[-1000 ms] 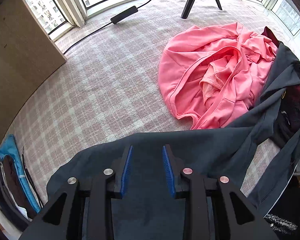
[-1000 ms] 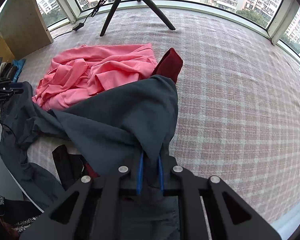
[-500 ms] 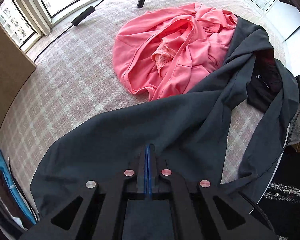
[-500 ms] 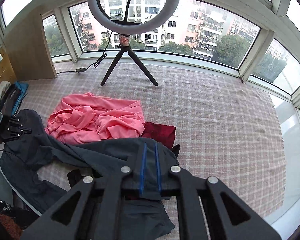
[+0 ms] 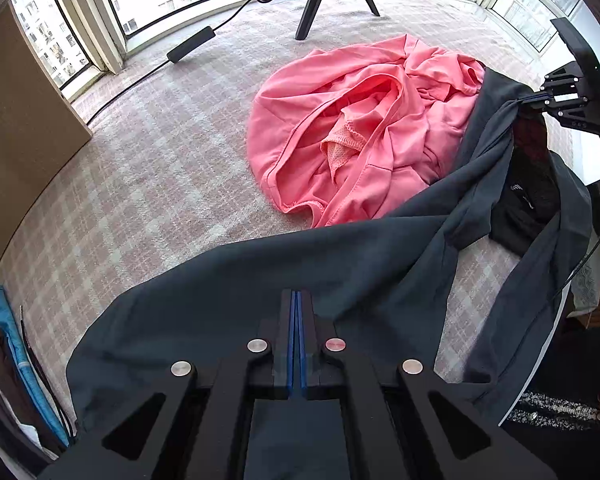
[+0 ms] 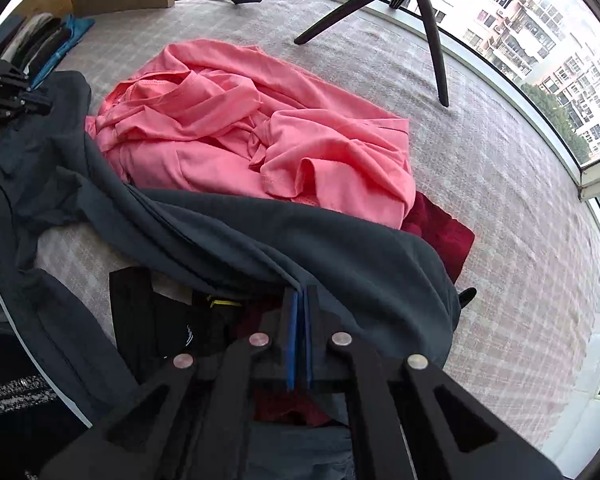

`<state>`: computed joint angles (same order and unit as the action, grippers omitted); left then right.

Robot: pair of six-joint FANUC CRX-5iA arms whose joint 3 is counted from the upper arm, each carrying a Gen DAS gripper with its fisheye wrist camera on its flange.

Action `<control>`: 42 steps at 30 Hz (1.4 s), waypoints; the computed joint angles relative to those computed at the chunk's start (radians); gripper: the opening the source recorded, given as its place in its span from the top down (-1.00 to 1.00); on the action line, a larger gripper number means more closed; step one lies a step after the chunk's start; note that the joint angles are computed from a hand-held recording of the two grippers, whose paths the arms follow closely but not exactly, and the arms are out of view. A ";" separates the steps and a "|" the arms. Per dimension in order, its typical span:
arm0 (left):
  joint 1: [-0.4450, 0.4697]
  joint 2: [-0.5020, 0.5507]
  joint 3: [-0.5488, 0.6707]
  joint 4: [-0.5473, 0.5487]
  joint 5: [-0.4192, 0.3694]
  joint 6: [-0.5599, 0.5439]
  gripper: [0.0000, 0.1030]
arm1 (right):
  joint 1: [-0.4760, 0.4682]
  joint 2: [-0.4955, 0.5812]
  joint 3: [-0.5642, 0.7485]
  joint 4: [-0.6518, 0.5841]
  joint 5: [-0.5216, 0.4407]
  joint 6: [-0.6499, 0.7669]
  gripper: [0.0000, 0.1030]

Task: Fold clothes

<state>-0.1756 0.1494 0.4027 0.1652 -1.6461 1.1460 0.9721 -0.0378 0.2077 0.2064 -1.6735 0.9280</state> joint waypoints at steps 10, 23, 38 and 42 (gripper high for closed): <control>-0.026 0.031 0.071 -0.018 0.020 0.034 0.37 | -0.099 -0.008 0.059 0.346 0.137 -0.156 0.94; 0.252 -0.199 -0.106 -0.282 -0.037 0.149 0.20 | -0.180 -0.116 -0.175 0.052 0.058 -0.204 0.07; 0.256 -0.232 -0.193 -0.433 -0.017 0.278 0.93 | -0.154 -0.112 -0.185 0.020 0.102 -0.302 0.07; 0.180 -0.236 -0.083 -0.668 -0.037 0.318 0.96 | -0.158 -0.130 -0.207 0.073 0.142 -0.394 0.07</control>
